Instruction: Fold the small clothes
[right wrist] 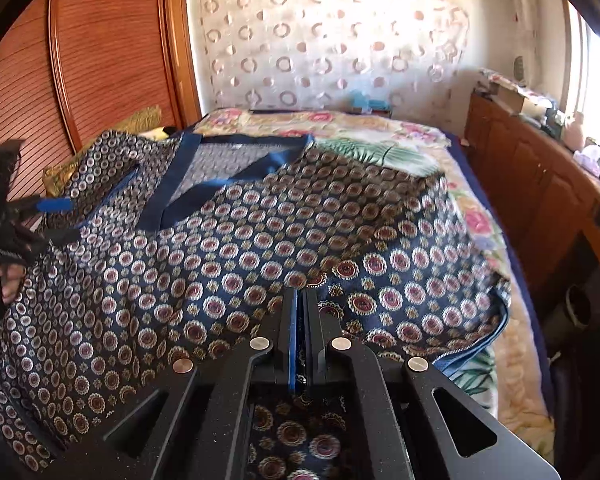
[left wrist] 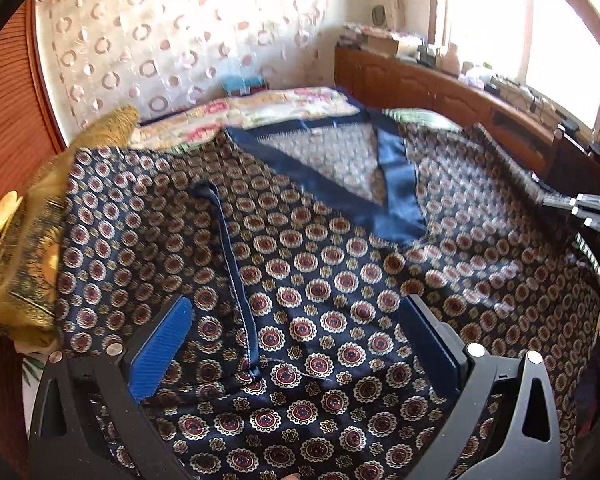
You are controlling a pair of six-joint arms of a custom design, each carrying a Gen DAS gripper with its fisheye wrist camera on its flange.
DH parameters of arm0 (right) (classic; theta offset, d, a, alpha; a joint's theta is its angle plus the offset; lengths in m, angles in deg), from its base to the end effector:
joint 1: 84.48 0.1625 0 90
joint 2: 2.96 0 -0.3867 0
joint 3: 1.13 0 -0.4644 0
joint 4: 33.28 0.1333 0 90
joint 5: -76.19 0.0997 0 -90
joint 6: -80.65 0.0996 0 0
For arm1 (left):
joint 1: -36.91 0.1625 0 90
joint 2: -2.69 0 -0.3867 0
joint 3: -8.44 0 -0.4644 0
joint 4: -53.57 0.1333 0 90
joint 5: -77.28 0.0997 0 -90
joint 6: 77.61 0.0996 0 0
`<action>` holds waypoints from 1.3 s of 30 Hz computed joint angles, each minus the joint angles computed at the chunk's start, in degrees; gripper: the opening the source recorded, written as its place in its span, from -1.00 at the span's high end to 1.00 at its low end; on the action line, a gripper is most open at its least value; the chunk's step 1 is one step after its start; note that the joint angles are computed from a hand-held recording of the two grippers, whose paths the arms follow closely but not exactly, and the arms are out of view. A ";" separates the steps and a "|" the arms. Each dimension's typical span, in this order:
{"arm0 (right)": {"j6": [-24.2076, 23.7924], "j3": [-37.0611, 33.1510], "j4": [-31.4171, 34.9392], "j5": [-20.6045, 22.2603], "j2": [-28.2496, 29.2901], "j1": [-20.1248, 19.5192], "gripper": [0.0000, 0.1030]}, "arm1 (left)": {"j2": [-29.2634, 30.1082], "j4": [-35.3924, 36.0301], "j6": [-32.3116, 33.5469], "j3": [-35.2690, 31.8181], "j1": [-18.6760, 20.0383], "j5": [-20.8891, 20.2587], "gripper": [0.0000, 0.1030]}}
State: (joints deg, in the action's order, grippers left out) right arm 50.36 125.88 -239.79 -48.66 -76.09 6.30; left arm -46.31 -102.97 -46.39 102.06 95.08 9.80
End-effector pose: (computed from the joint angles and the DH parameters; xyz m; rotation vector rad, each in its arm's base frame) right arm 0.0832 -0.5033 0.2084 0.1751 -2.1181 1.0613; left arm -0.2294 -0.6946 0.0800 1.3255 2.3604 -0.5267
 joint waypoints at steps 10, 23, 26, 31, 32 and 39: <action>1.53 -1.44 3.90 0.23 -0.11 -1.50 0.95 | -2.68 -5.19 -0.29 3.58 -1.01 -2.48 -1.00; 2.11 -0.64 1.77 -1.69 -0.64 0.30 0.38 | -5.62 -8.07 0.42 7.40 -1.97 -6.92 -1.00; 1.64 0.51 -1.02 -1.95 -1.91 1.07 0.36 | -5.94 -8.43 0.17 7.88 -1.93 -7.36 -1.00; 0.99 2.22 -5.23 -3.87 -4.07 1.09 0.21 | -6.07 -8.53 0.13 8.25 -1.93 -7.53 -1.00; 1.37 2.42 -5.32 -4.44 -4.52 0.68 0.20 | -6.08 -8.44 0.10 8.26 -1.92 -7.59 -1.00; 5.66 2.12 -3.17 -8.11 -5.07 -3.06 0.20 | -6.04 -8.18 -0.13 8.77 -1.97 -7.53 -1.00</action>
